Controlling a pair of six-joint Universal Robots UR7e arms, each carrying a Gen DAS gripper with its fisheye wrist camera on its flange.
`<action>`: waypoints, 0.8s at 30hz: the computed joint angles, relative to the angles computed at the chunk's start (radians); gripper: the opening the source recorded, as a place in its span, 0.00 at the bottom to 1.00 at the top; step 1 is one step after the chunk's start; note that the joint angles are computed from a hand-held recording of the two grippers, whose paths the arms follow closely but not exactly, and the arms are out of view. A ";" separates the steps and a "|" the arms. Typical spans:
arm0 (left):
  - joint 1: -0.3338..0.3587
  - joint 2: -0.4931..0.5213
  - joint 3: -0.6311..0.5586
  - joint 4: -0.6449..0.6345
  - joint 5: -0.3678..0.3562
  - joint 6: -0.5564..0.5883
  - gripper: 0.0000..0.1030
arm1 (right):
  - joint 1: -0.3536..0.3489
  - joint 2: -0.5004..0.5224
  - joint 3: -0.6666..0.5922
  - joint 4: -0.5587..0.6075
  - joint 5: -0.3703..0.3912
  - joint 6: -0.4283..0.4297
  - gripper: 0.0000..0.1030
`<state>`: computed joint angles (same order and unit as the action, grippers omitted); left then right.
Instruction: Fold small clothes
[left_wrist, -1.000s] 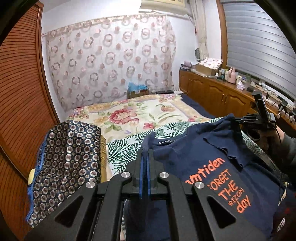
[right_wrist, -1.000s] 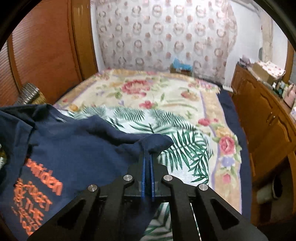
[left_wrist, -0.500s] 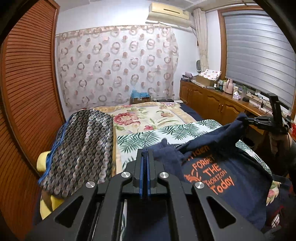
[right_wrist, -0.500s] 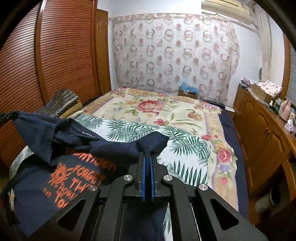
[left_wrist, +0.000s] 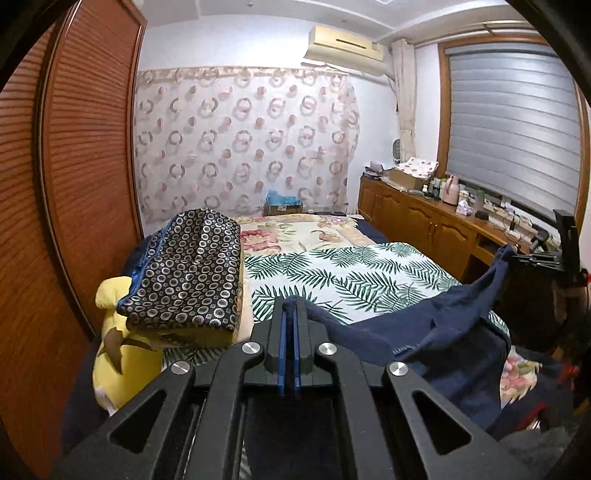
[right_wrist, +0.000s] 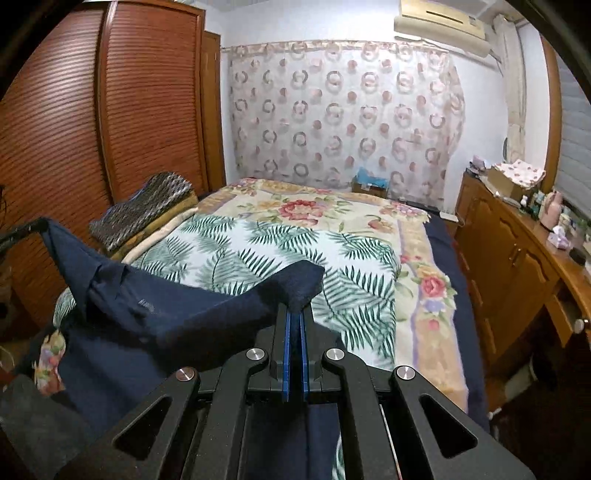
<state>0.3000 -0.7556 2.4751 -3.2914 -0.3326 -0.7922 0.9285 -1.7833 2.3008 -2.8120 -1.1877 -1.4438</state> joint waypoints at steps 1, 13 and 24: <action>-0.011 -0.007 0.006 0.042 -0.001 -0.039 0.04 | 0.001 -0.011 0.007 0.011 -0.002 -0.004 0.04; 0.012 -0.001 0.052 0.289 -0.082 -0.367 0.04 | -0.038 0.042 -0.031 0.069 -0.111 0.051 0.04; 0.011 0.020 0.066 0.244 -0.105 -0.367 0.04 | 0.024 0.074 -0.053 0.043 -0.194 0.118 0.04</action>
<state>0.3112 -0.7353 2.5415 -3.0476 -0.4377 -1.1591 0.9529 -1.7092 2.2481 -2.7695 -1.3815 -1.3254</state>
